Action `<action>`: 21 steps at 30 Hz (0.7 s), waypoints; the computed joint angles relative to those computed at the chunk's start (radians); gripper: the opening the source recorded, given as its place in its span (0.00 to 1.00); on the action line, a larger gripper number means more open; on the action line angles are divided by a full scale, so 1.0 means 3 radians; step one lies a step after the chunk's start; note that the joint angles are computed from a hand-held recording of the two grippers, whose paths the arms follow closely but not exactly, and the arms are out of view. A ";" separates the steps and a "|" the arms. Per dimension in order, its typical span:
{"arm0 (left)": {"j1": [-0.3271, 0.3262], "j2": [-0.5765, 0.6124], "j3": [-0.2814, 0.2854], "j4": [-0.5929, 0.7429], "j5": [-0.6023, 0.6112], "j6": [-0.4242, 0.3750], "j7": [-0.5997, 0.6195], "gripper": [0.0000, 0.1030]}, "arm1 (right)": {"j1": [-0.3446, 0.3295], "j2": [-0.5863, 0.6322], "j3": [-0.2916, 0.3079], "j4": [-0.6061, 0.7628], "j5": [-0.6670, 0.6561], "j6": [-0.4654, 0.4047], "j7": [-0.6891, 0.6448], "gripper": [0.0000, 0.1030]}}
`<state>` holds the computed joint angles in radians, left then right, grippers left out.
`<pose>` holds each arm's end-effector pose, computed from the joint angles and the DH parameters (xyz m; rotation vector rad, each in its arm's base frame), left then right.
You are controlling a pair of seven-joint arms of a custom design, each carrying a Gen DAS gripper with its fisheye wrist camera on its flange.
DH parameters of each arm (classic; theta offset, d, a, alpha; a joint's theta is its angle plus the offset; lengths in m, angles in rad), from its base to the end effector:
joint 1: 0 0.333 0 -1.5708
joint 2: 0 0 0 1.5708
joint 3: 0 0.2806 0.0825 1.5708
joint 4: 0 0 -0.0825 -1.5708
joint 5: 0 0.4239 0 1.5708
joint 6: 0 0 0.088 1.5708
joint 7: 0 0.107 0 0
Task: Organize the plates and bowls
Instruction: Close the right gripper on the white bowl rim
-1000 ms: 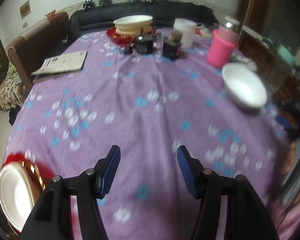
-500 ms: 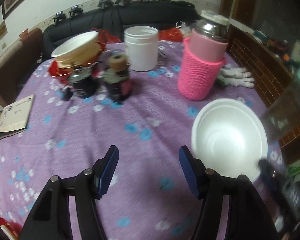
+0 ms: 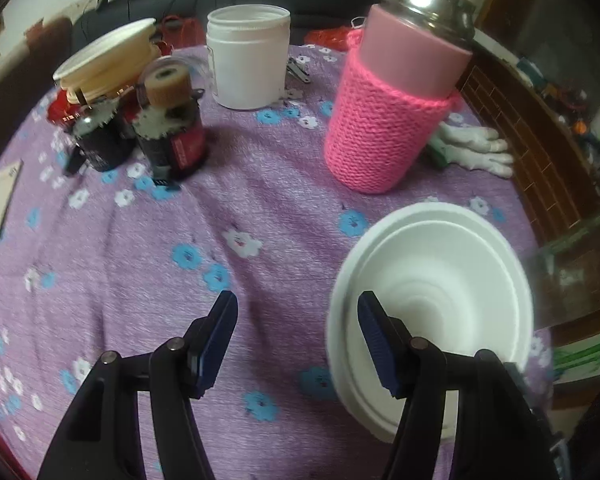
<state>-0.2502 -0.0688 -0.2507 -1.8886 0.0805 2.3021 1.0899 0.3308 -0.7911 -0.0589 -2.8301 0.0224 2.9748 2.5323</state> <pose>0.5451 -0.3001 0.5388 -1.9515 2.0779 -0.6300 0.3975 0.1104 0.4781 -0.9178 2.0084 -0.1156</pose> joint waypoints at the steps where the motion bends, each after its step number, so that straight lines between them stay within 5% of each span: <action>1: -0.0010 0.0004 0.0001 0.0003 -0.0075 -0.0003 0.0064 0.61 | 0.0010 0.0015 -0.0007 0.0008 0.0008 0.0005 0.0002 0.55; 8: -0.0046 0.0038 -0.0015 -0.0004 -0.0133 -0.0005 0.0125 0.60 | 0.0075 0.0119 -0.0072 0.0053 0.0027 0.0034 -0.0057 0.55; 11: -0.0047 0.0042 0.0002 -0.0022 -0.0247 0.0017 0.0200 0.27 | 0.0146 0.0173 -0.0146 0.0073 0.0073 0.0041 -0.0132 0.37; 17: -0.0042 -0.0067 0.0017 -0.0168 -0.0533 0.0124 0.0344 0.09 | 0.0419 0.0212 -0.0404 0.0077 0.0259 0.0162 -0.0388 0.12; 21: -0.0027 -0.0299 0.0035 -0.0382 -0.0672 0.0200 0.0414 0.08 | 0.0445 0.0137 -0.0405 0.0055 0.0324 0.0185 -0.0450 0.09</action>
<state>-0.2582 -0.1585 -0.2402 -2.0031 -0.1212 2.3620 1.2142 0.4643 -0.7501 -0.1805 -2.8135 0.1196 3.0304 2.3973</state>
